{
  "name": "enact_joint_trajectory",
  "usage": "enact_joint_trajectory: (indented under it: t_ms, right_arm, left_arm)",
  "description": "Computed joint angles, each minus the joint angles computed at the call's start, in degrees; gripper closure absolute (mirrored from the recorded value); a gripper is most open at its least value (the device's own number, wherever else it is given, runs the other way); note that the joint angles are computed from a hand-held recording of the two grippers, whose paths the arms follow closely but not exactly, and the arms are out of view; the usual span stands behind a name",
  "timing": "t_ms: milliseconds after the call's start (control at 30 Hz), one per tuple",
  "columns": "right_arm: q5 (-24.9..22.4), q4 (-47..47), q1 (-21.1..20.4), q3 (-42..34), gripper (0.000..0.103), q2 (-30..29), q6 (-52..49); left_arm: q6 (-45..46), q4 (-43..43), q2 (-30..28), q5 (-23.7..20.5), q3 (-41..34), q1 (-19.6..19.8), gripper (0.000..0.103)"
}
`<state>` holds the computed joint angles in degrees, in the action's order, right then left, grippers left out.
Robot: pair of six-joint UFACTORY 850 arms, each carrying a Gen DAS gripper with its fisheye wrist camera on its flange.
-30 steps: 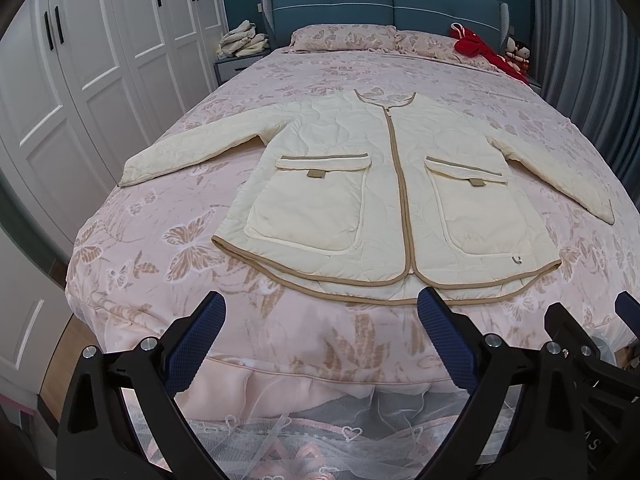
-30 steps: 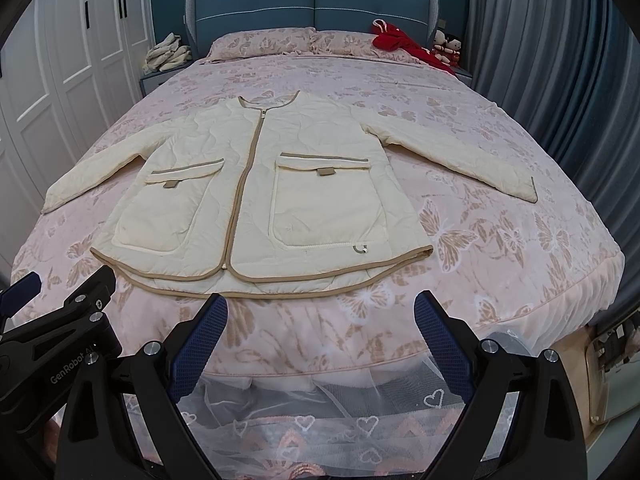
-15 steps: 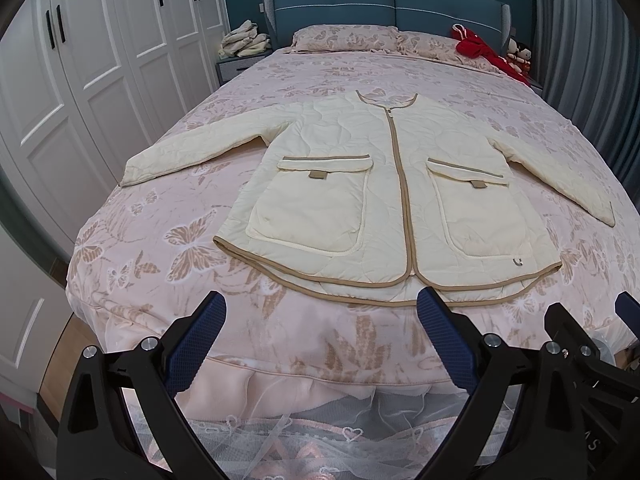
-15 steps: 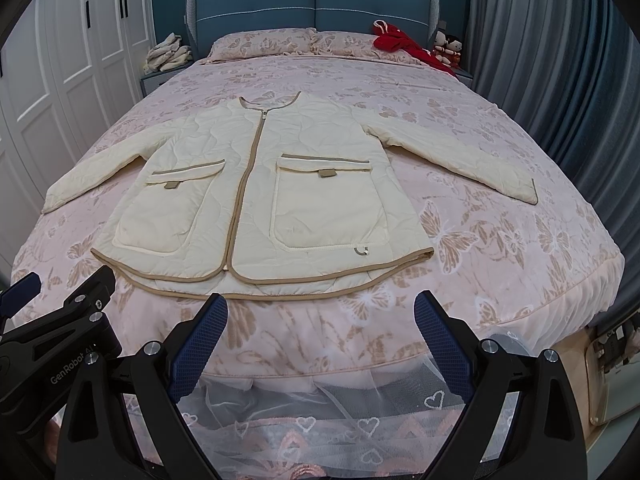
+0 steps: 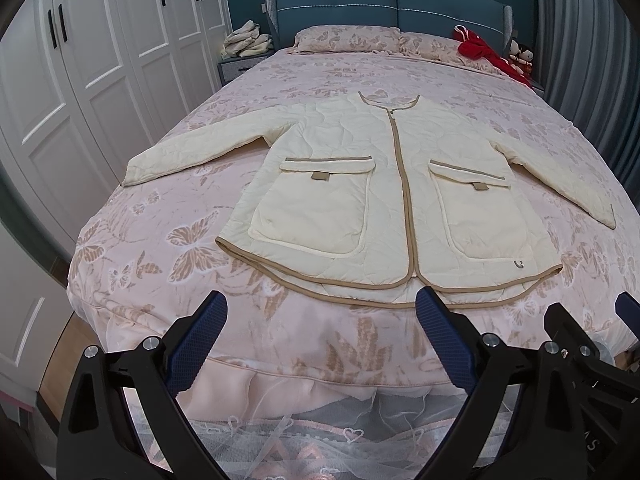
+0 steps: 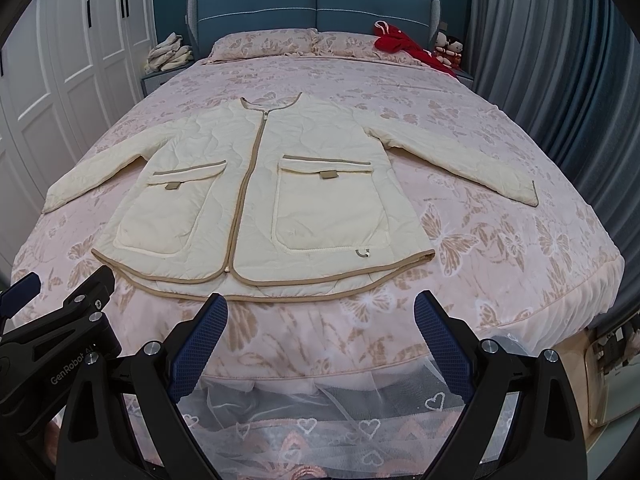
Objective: Fold large clothes
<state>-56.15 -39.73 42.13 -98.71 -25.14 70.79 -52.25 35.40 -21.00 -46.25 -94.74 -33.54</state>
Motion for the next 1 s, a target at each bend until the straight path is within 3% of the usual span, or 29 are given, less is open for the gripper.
enact_joint_trajectory:
  t_ms: [1000]
  right_arm:
    - [0.6, 2.2, -0.4, -1.0, 0.010, -1.2, -1.4]
  left_arm:
    - [0.2, -0.8, -0.6, 0.1, 1.0, 0.5, 0.011]
